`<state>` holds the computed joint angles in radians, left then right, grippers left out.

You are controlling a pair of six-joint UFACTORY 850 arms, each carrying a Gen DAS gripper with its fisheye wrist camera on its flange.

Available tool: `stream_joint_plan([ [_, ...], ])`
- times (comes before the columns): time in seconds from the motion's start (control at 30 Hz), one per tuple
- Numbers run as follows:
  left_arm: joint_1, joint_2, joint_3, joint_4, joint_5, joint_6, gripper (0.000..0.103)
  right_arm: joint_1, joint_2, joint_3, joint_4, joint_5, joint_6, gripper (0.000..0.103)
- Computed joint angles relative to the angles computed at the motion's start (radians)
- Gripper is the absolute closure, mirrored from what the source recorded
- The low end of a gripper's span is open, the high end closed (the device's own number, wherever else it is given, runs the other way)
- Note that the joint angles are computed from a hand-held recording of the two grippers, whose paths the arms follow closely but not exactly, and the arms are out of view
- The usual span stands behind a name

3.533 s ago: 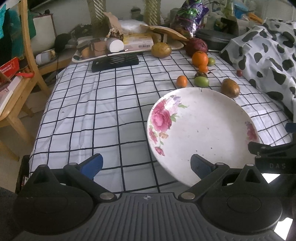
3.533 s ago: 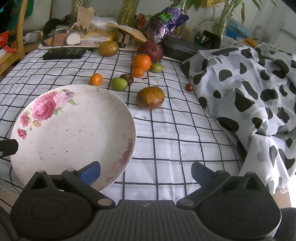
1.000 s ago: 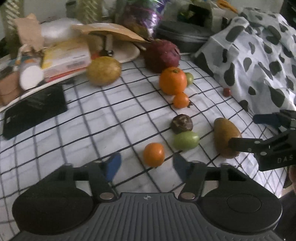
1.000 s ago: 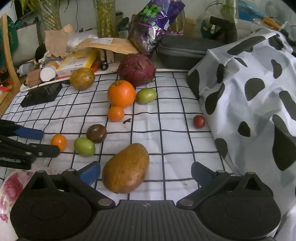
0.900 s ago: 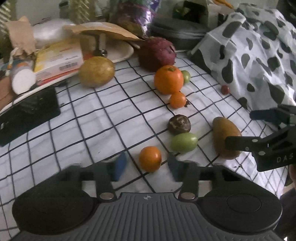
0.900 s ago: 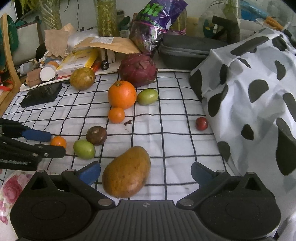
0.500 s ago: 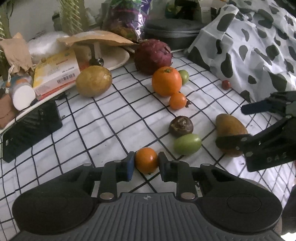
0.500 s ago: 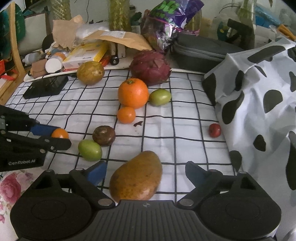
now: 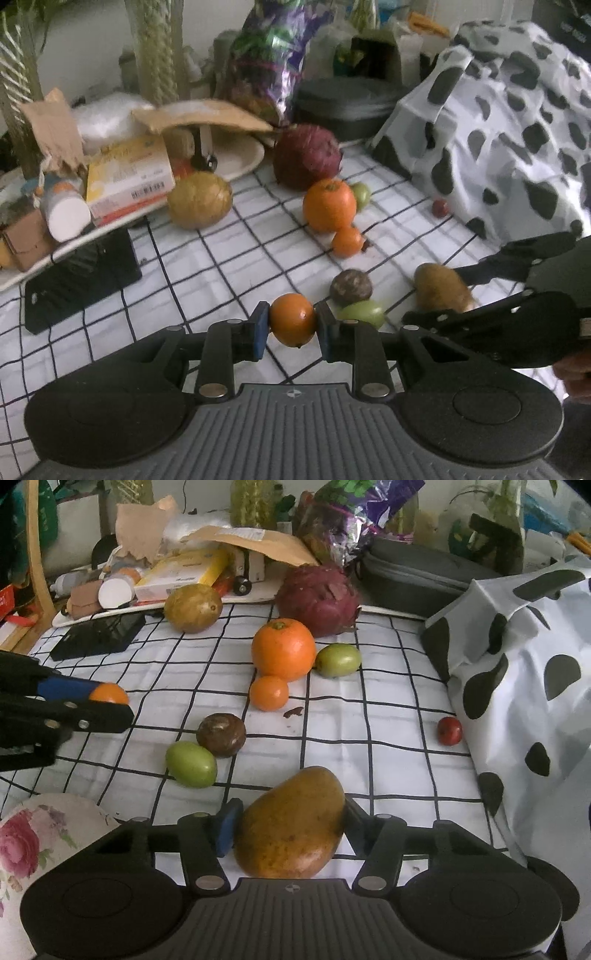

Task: Organize fruits
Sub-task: 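Grasp the small orange tangerine with the left tool while the right tool grasps the brown oval fruit, then carry both fruits onto the flower-print plate and open both tools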

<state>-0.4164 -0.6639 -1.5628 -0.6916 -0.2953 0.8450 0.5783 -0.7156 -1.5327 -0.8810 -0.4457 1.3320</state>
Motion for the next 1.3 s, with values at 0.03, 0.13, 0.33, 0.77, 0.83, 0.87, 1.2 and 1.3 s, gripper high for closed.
stream_joint_plan([
  [0.03, -0.001, 0.009, 0.009, -0.020, 0.006, 0.019, 0.077, 0.002, 0.006, 0.007, -0.030, -0.001, 0.034, 0.044],
  [0.13, -0.002, 0.044, 0.053, -0.068, 0.029, 0.059, 0.077, 0.013, 0.033, 0.034, -0.145, -0.010, 0.151, 0.044],
  [0.33, -0.004, 0.114, 0.155, -0.126, 0.047, 0.117, 0.077, 0.031, 0.095, 0.102, -0.288, 0.046, 0.325, 0.044],
  [0.77, -0.008, 0.224, 0.321, -0.062, 0.048, 0.028, 0.077, 0.116, 0.137, 0.151, -0.288, 0.121, 0.263, 0.044],
  [0.83, -0.007, 0.229, 0.332, -0.015, 0.041, -0.023, 0.077, 0.122, 0.140, 0.156, -0.251, 0.129, 0.216, 0.044],
  [0.87, -0.007, 0.229, 0.333, 0.011, 0.036, -0.052, 0.077, 0.125, 0.140, 0.158, -0.227, 0.131, 0.186, 0.044],
  [1.2, 0.005, 0.208, 0.324, 0.132, -0.026, -0.204, 0.077, 0.135, 0.108, 0.132, 0.030, 0.111, -0.155, 0.043],
  [1.3, 0.002, 0.207, 0.322, 0.140, -0.021, -0.225, 0.077, 0.138, 0.104, 0.128, 0.042, 0.107, -0.189, 0.041],
])
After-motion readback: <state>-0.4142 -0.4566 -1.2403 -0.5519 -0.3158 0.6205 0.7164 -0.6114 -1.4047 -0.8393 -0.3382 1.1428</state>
